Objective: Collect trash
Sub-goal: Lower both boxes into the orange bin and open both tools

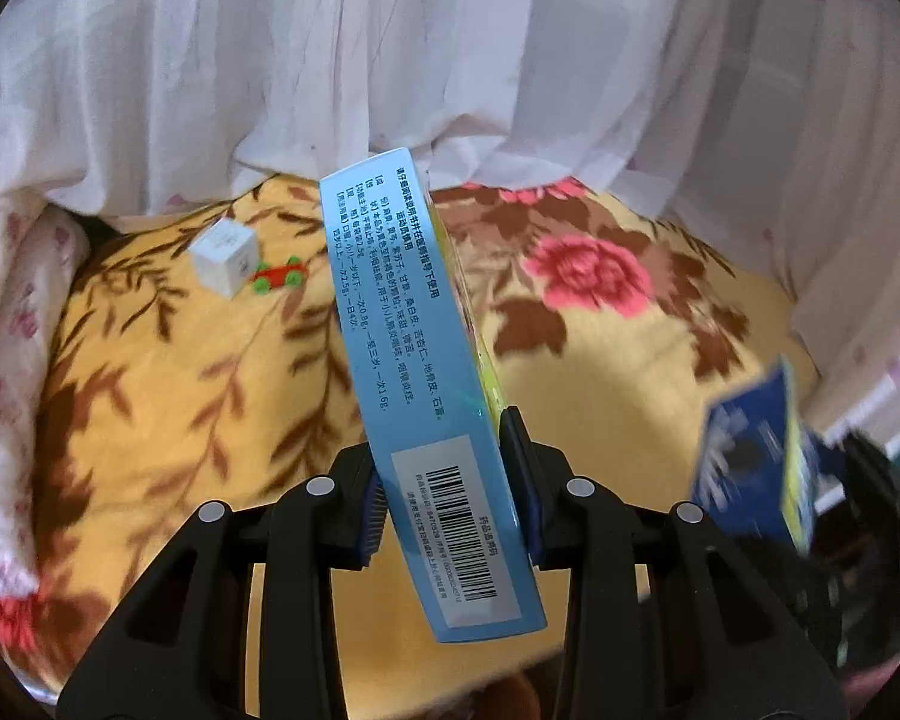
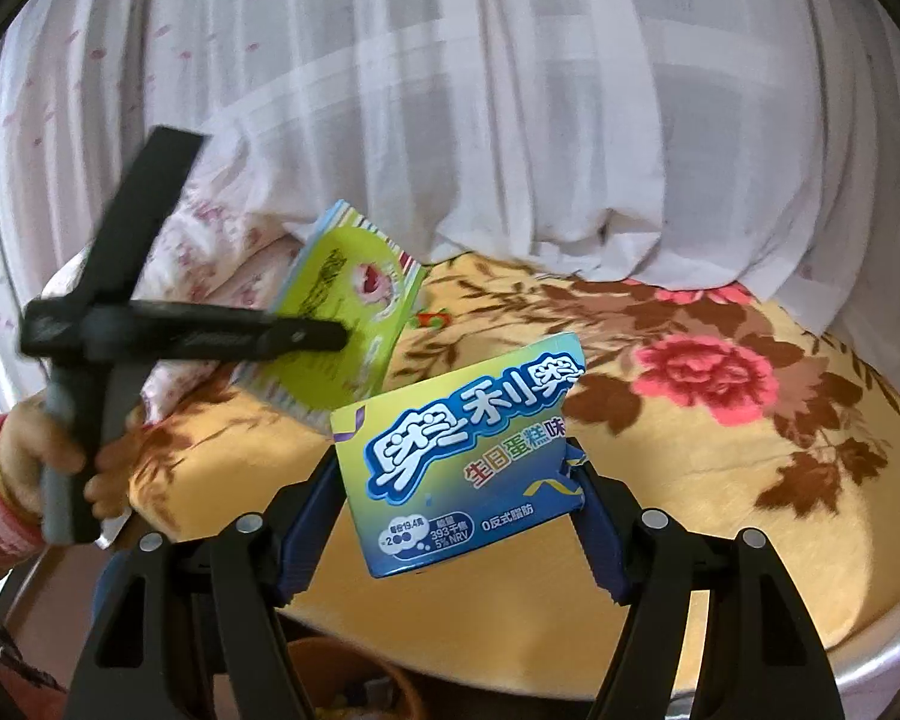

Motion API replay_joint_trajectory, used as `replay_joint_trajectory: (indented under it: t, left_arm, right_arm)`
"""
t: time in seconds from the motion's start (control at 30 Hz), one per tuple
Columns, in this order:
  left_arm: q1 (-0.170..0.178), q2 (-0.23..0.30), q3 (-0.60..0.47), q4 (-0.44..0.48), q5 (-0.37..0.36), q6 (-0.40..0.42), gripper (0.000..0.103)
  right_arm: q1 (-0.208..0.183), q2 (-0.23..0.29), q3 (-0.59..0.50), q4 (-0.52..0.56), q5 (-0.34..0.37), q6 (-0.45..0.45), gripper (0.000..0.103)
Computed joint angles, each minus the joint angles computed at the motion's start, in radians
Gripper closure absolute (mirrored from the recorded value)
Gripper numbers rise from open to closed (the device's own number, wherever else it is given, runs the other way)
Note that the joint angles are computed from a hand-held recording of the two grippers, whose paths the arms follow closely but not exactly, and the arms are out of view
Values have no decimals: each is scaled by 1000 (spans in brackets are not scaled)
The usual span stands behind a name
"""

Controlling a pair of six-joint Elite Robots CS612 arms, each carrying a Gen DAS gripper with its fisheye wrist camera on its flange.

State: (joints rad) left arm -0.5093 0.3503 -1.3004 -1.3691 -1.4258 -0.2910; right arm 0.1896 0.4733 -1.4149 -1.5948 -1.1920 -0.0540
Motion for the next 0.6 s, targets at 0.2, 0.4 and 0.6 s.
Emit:
replay_joint_trajectory:
  t: [0.2, 0.4, 0.6]
  left_arm:
    - [-28, 106, -239, 139, 33, 14, 69]
    - [-42, 187, -384, 257, -1, -25, 69]
    - [-40, 254, -471, 375, -95, -43, 69]
  right_arm:
    - [31, 23, -64, 90, 3, -41, 34]
    - [57, 49, -116, 165, 10, -87, 34]
    - [75, 77, -162, 272, 14, -140, 34]
